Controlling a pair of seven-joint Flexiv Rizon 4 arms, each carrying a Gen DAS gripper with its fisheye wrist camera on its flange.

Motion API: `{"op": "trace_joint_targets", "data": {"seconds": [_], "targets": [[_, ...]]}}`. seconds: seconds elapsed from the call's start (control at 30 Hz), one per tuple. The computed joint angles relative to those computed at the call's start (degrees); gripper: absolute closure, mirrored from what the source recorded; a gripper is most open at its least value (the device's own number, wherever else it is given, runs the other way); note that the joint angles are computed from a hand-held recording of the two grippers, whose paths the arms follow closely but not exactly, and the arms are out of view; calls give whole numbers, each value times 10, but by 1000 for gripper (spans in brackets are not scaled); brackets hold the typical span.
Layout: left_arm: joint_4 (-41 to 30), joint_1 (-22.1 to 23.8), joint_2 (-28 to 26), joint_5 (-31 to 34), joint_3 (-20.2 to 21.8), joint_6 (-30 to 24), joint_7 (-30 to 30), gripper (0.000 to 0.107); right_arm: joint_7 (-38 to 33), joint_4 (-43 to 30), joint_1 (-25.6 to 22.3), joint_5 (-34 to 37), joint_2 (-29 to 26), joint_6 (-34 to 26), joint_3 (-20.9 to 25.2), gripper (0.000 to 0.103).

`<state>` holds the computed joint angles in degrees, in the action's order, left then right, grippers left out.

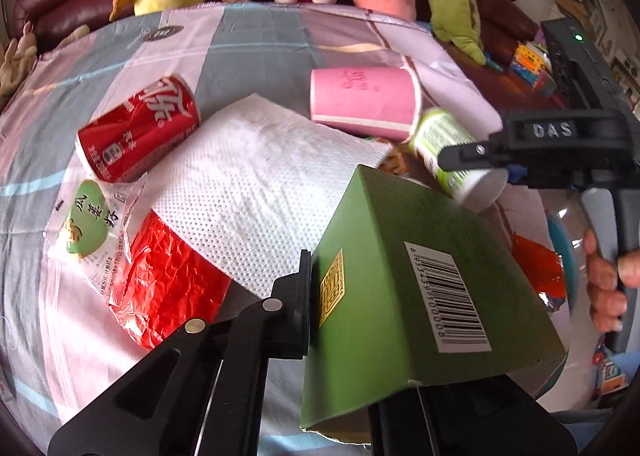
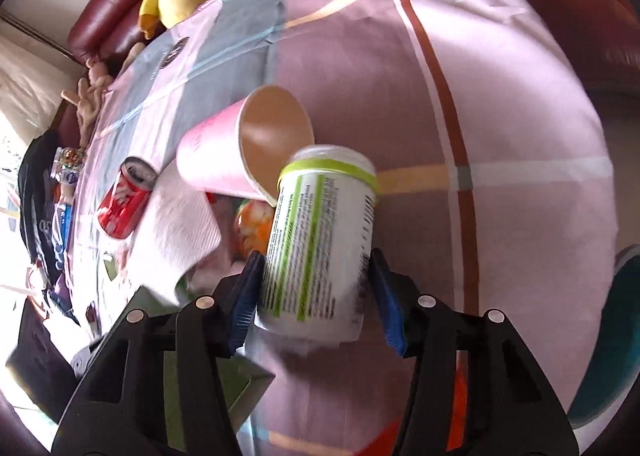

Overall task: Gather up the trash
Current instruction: 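Grasp the white pill bottle with the right tool while the left tool holds the green box, then carry both items over the bin and release them from both tools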

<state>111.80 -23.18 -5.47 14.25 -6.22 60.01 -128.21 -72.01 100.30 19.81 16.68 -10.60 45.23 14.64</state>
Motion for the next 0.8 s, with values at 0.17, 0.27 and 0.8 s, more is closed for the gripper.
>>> {"op": "trace_joint_targets", "data": {"seconds": [0.17,0.27,0.8], "targets": [[-14,-9,19,34,-4,-24,-33,102,-21,35,-13,39,49,0,3,54],[-19,-10,34,53,-11,-39,-53,102,-37,51,-16,69,78,0,-1,54],[-160,-46,-24,79,-52,-81,-14,102,-60,148,-39,127,244,25,-64,54]]}}
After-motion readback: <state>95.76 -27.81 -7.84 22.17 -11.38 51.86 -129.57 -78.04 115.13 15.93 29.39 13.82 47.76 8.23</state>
